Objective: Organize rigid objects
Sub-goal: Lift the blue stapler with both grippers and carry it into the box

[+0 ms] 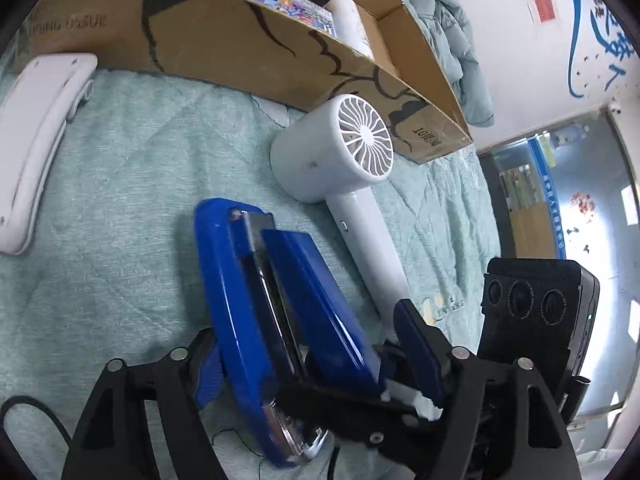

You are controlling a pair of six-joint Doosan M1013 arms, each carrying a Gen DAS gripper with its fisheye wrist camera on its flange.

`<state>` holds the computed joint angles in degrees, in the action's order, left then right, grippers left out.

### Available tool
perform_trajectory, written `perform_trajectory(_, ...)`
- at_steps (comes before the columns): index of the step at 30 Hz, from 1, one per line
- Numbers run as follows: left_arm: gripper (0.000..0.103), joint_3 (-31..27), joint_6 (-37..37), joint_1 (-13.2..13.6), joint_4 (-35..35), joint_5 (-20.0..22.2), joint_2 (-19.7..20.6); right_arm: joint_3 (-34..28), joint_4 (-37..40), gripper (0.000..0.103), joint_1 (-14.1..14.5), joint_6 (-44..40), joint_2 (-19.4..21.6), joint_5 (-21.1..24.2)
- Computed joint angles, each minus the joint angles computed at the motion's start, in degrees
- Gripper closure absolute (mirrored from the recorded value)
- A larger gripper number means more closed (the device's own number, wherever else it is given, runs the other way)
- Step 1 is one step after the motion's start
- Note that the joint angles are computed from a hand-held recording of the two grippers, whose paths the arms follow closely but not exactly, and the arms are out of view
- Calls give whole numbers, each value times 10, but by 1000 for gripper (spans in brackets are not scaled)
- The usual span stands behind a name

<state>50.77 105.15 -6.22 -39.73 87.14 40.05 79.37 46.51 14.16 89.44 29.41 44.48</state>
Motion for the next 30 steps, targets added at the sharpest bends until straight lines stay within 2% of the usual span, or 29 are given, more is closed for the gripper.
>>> perform_trajectory(3, 51, 0, -1, 2, 4, -6, -1, 7, -9, 54, 1, 0, -11, 0)
perform_trajectory(8, 56, 1, 15, 7, -13, -16, -9, -19, -53, 55, 15, 11, -5, -14)
perform_trajectory(9, 61, 2, 17, 7, -11, -24, -13, -24, -68, 56, 18, 15, -5, -17)
perform_trajectory(10, 63, -1, 16, 8, -11, -30, -14, -28, -66, 68, 21, 1, -3, -30)
perform_trajectory(20, 64, -67, 32, 17, -28, -53, -7, -96, -178, 68, 45, 16, 5, -64)
perform_trajectory(27, 64, -169, 41, 18, -23, -55, 22, -136, -271, 68, 56, 45, 8, -104)
perform_trajectory(30, 64, -233, 33, 18, -19, -40, 48, -154, -254, 68, 50, 36, 14, -101)
